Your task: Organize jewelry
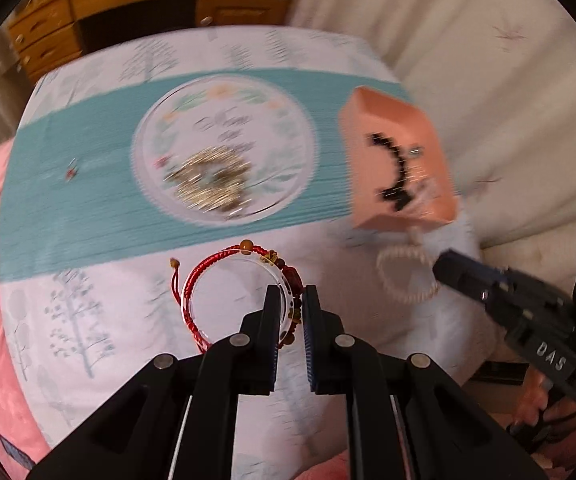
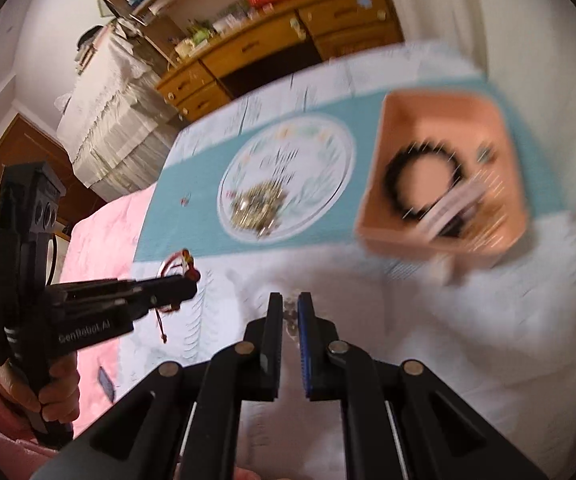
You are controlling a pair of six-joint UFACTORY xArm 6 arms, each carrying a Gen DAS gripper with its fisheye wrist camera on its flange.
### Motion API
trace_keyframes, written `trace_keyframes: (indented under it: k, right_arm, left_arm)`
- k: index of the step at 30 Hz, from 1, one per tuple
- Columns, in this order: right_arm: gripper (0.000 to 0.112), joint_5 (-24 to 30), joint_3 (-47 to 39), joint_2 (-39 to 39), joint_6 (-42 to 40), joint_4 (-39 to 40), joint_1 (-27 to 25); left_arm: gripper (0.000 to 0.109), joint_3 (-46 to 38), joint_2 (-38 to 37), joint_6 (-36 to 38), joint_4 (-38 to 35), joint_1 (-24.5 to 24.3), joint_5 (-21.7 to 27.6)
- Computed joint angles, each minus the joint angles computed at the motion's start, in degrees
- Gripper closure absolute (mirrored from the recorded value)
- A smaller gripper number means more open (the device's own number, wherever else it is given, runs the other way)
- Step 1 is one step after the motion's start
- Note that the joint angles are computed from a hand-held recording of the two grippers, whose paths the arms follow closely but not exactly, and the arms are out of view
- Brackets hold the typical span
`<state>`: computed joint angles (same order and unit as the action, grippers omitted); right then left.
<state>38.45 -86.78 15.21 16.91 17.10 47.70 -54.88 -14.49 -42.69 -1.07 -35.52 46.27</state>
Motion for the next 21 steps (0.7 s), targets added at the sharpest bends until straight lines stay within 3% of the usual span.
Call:
trace_keyframes:
  k: [6, 13, 21]
  right_arm:
    - [0.105, 0.4, -1.1, -2.7, -7.0, -1.1, -5.3]
    - [0.105, 1.1, -8.7, 0.0, -13.7, 0.2, -10.3]
    - [0.104, 8.3, -21.3, 7.2, -23.0, 5.6, -12.8]
  left_arm:
    - [0.100, -13.6, 9.7, -2.4, 4.6, -3.4, 0.9]
    - [0.100, -27.9, 20.5, -4.8, 8.8, -4.2, 0.0]
    - [0.100, -38.7, 28.8, -8.8, 13.3, -3.9, -2.7]
